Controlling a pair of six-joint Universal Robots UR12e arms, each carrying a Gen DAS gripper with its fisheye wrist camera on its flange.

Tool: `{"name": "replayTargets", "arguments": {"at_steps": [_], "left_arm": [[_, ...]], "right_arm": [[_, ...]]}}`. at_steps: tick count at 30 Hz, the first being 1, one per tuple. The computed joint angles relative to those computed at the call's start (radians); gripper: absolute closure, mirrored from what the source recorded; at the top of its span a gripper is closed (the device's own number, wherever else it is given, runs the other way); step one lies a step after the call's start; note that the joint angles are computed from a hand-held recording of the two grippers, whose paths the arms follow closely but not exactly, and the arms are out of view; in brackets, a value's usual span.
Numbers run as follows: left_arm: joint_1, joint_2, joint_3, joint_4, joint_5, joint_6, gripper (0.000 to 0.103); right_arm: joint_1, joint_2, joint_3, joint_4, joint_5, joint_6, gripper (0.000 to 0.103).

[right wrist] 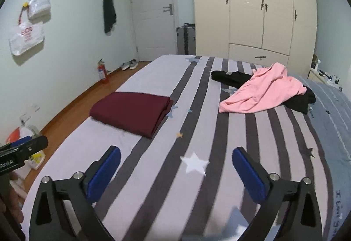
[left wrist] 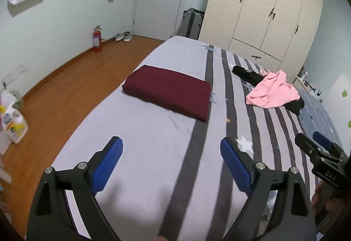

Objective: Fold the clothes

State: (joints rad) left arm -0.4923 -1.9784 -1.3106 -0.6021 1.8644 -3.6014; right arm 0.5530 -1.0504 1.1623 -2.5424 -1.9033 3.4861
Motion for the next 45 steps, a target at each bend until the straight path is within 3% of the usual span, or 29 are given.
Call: {"name": "replayTargets", "arguments": {"at_steps": [3, 12, 23, 26, 33, 41, 45], "left_arm": [[-0.054, 0.028, -0.022, -0.008, 0.118, -0.025, 0.001], [-0.17, 0.08, -0.107, 0.017, 0.251, -0.113, 0.001], [-0.268, 0.117, -0.254, 0.187, 0.385, -0.061, 0.001], [-0.304, 0.15, -0.279, 0.168, 0.416, -0.104, 0.001], [-0.416, 0.223, -0.248, -0.001, 0.546, -0.246, 0.001], [-0.509, 0.22, -0.131, -0.135, 0.664, -0.289, 0.001], [-0.547, 0.206, -0.087, -0.148, 0.712, -0.271, 0.001]], "right_arm": [[0.007, -0.064, 0.082, -0.042, 0.017, -0.037, 0.001], [0.02, -0.207, 0.29, -0.141, 0.079, -0.071, 0.001], [0.074, -0.288, 0.51, -0.411, 0.025, -0.131, 0.001], [0.093, -0.327, 0.551, -0.426, 0.018, -0.13, 0.001], [0.149, -0.46, 0.587, -0.319, 0.0, -0.117, 0.001], [0.188, -0.565, 0.575, -0.278, -0.041, -0.144, 0.001], [0.197, -0.6, 0.571, -0.271, -0.052, -0.145, 0.001]]}}
